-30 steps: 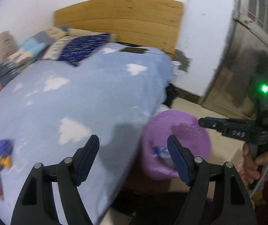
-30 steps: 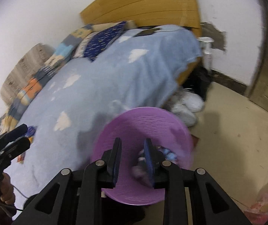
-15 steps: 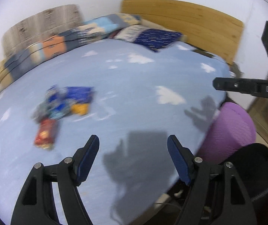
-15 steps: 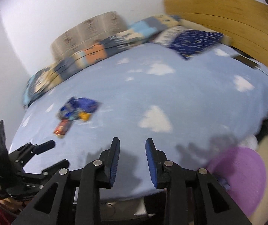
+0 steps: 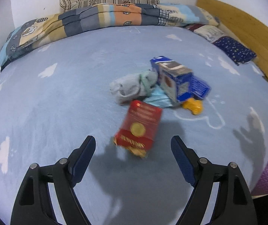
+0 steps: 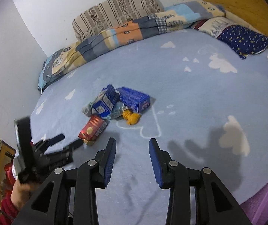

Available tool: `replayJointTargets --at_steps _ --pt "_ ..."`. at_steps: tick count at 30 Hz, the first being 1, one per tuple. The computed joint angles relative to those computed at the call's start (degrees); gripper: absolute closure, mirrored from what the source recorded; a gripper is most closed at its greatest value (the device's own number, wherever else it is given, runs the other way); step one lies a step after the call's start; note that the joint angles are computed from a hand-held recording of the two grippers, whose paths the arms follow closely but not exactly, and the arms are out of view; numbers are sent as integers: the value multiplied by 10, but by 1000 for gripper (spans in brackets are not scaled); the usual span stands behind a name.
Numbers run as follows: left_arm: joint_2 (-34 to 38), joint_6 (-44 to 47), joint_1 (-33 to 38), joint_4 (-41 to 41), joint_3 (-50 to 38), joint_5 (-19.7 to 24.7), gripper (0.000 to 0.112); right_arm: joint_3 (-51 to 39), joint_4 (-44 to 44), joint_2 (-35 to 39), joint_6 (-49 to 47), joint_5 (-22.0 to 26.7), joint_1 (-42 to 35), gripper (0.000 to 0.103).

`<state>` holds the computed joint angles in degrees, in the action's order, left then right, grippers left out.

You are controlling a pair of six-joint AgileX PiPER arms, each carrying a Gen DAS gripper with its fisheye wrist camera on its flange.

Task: Collect trash
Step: 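Grasp the red SHUANGXI cigarette pack with the left tool, then grasp the blue-white box with the right tool while the left tool holds the red pack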

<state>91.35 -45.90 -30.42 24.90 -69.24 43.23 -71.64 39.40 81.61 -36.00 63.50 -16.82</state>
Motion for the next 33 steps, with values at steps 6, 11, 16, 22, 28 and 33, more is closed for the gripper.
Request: replayJointTargets --at_steps 6,11,16,22,28,33 --pt "80 76 37 -31 -52 -31 31 6 -20 16 -13 -16 -12 65" --pt "121 40 27 6 -74 -11 36 -2 -14 21 -16 -7 -21 65" --pt "108 4 22 12 -53 -14 49 -6 -3 22 -21 -10 -5 65" --pt "28 -46 6 27 -13 18 50 -40 11 46 -17 -18 30 58" --pt "-62 -92 -32 69 -10 113 50 -167 -23 141 69 6 122 51" --pt "-113 -130 -53 89 11 156 50 -284 -116 230 165 -10 225 51"
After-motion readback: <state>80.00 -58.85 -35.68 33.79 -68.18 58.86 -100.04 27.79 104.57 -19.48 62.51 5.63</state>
